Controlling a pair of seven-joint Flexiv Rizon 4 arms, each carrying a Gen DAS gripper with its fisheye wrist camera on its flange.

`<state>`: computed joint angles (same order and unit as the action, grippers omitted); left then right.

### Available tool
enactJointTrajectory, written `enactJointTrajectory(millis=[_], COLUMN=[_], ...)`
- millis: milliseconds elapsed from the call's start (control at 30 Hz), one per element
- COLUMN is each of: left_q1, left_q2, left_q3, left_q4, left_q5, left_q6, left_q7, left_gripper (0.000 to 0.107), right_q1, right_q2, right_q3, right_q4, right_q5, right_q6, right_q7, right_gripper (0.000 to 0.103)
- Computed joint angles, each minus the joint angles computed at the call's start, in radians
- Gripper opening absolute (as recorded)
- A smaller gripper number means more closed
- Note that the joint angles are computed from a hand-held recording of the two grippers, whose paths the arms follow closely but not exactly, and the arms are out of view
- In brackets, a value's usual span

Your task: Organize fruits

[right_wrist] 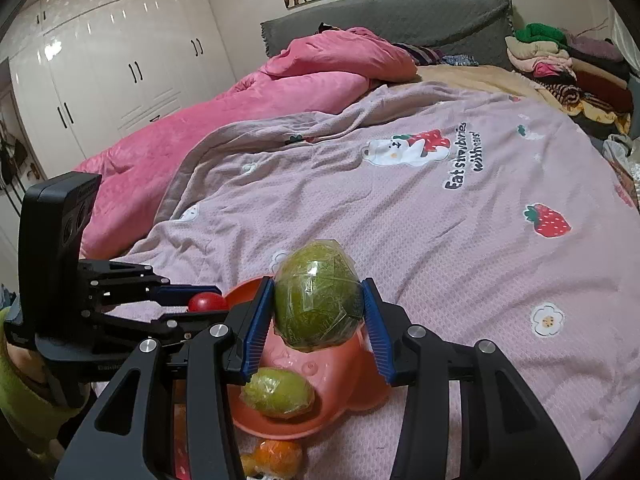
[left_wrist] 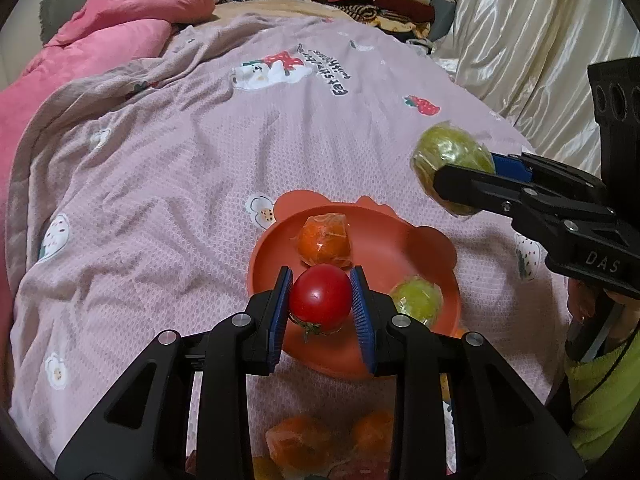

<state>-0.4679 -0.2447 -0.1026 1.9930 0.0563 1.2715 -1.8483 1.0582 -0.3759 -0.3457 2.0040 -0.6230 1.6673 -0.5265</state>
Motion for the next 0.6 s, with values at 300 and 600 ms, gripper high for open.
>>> enactJointTrajectory(millis=[300,600], left_q1=[-0.005,-0.006], left_q2=[-0.033,-0.057], left_q3=[0.005,0.003], left_q4=[-0.046,-0.060], left_q5=[0.014,0.006], left_q6=[-0.046,-0.068], left_q7=[0.003,0.010], left_gripper=[0.022,0.022], right_q1=[-0.049,-0.087], right_q2=[-0.032,-0.048], right_q3=[0.057,0.122], right_q4=[-0.007,-0.017], right_q5=[0.042,0.076], right_q6=[-0.001,-0.020], right_q7=[-0.033,-0.070], right_gripper=[0.043,0.043])
